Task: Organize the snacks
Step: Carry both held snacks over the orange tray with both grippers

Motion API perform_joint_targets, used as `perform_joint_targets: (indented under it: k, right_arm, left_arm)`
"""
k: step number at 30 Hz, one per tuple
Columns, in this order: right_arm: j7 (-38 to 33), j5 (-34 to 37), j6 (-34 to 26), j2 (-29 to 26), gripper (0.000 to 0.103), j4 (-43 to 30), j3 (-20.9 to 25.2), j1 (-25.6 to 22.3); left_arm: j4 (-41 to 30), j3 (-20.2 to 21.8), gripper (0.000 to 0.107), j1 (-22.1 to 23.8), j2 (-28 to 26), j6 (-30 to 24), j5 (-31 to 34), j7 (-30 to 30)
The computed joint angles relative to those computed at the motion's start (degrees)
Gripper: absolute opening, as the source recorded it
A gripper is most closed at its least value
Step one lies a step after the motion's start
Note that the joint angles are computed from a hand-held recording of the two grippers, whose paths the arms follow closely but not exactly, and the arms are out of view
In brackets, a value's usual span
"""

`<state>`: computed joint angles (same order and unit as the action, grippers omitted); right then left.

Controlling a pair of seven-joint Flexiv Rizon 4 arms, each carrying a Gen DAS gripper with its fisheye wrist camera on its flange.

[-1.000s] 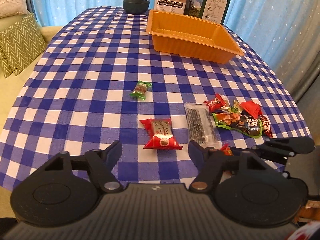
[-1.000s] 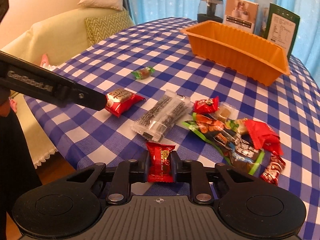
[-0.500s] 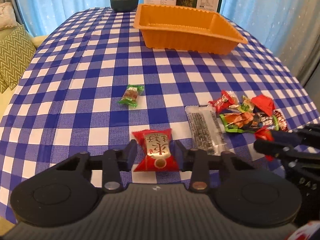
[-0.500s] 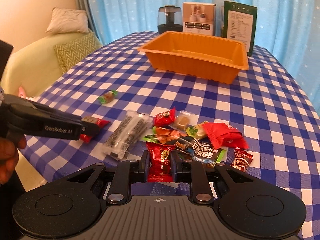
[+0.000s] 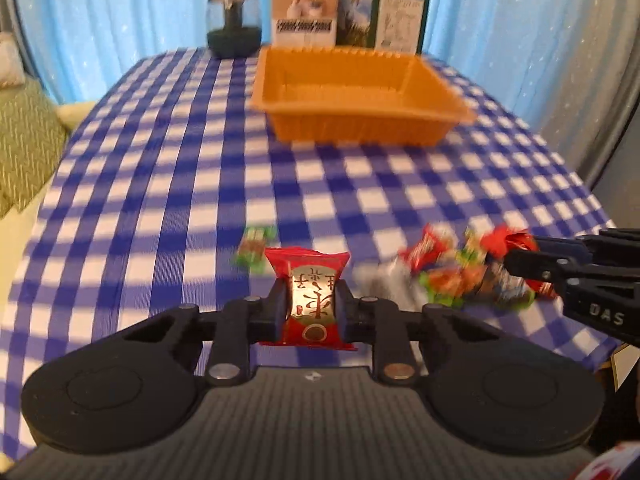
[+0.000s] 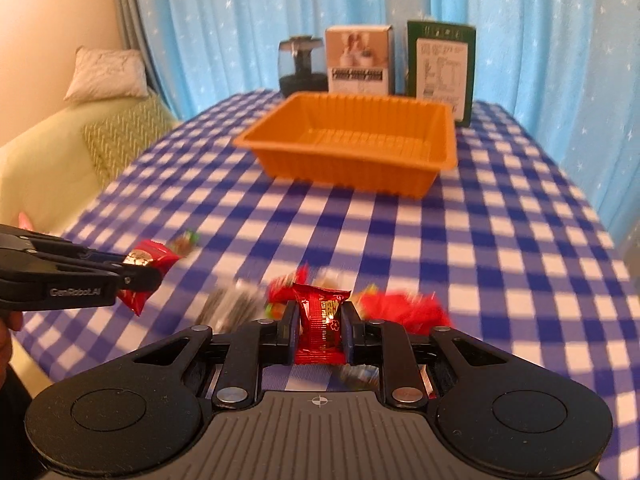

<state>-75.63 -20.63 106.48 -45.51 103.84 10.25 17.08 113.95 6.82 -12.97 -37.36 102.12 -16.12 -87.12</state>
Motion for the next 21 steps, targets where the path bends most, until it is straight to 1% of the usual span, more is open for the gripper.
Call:
perform_joint_targets:
  k: [5, 9, 14, 17, 19, 21]
  right_arm:
    - [0.1, 0.5, -0.4, -1.9, 0.022, -6.5, -2.4, 1.1]
    - [1.4, 0.3, -3.0, -5.2, 0.022, -14.5, -2.1, 0.3]
    - [1.6, -1.5, -9.4, -11.0, 0.022, -27.2, 1.9, -2.1]
    - [-0.3, -2.0, -14.0, -14.9, 0.022, -35.5, 2.5, -1.7]
    - [-2.0, -1.3, -17.8, -17.8, 0.022, -41.2, 4.8, -2.1]
    - [-3.6, -0.1, -21.3, -20.8, 0.022, -47.0, 7.4, -2.3]
  left_arm:
    - [-6.7, -0.9, 0.021, 1.1, -1.7, -0.8, 0.7, 2.0]
    - [-14.1, -1.0, 0.021, 1.5, -4.9, -1.8, 0.7, 3.2]
    - [-24.1, 1.8, 0.022, 0.2, -10.1, -4.4, -0.6, 3.3]
    - [-29.6, 3.1, 0.022, 0.2, -13.1, -6.5, -1.0, 2.4]
    - [-32.7, 3.0, 0.022, 0.8, -15.0, -7.8, -1.2, 1.6]
    - [-35.5, 3.8, 0.022, 0.8, -16.8, -8.8, -1.4, 0.0]
